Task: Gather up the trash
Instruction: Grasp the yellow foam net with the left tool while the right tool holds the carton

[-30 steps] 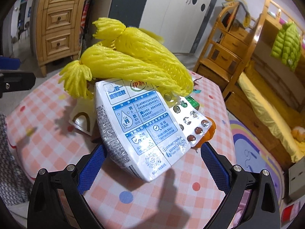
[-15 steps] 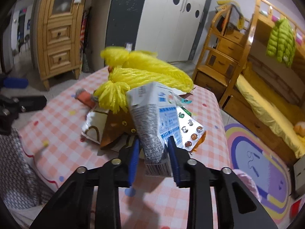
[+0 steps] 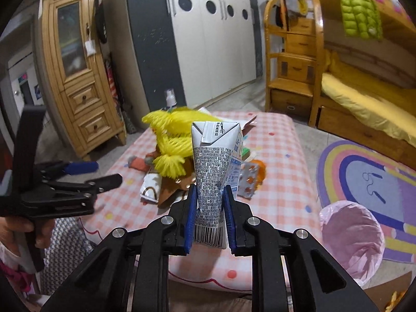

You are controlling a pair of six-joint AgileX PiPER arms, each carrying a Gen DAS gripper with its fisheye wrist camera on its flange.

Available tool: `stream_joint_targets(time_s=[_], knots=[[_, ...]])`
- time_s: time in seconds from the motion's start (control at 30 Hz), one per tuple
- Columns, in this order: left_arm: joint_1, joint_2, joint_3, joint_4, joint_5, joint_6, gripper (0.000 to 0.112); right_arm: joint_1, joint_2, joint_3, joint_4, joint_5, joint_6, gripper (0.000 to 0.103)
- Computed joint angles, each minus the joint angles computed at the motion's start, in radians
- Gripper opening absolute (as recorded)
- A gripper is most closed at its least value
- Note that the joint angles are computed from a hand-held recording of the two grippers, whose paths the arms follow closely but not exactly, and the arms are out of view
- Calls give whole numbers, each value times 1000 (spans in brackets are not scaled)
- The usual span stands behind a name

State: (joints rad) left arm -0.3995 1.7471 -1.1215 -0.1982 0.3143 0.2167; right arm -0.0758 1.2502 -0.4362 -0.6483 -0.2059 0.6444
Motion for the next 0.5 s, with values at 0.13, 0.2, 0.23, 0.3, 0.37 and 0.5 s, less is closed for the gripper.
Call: stream_joint_targets(time_s=[0.13, 0.2, 0.23, 0.3, 0.37, 0.5], knots=[[-48, 55, -100, -18, 11, -23, 69, -60, -24, 3, -45, -15, 34, 21], [-71, 96, -157, 52, 12, -111, 74, -89, -24, 2, -95, -29, 76, 21], [-81, 124, -195, 92, 22, -163, 75, -103, -22, 0, -123, -35, 100, 21], [-94, 191, -285, 132, 67, -222, 75, -130, -17, -3, -173, -49, 142, 21], [-110, 249, -363, 205, 109, -306, 75, -147, -5, -2, -189, -59, 152, 21], [-118, 342, -487, 269, 185, -377, 68, -172, 16, -1, -231, -78, 187, 21]])
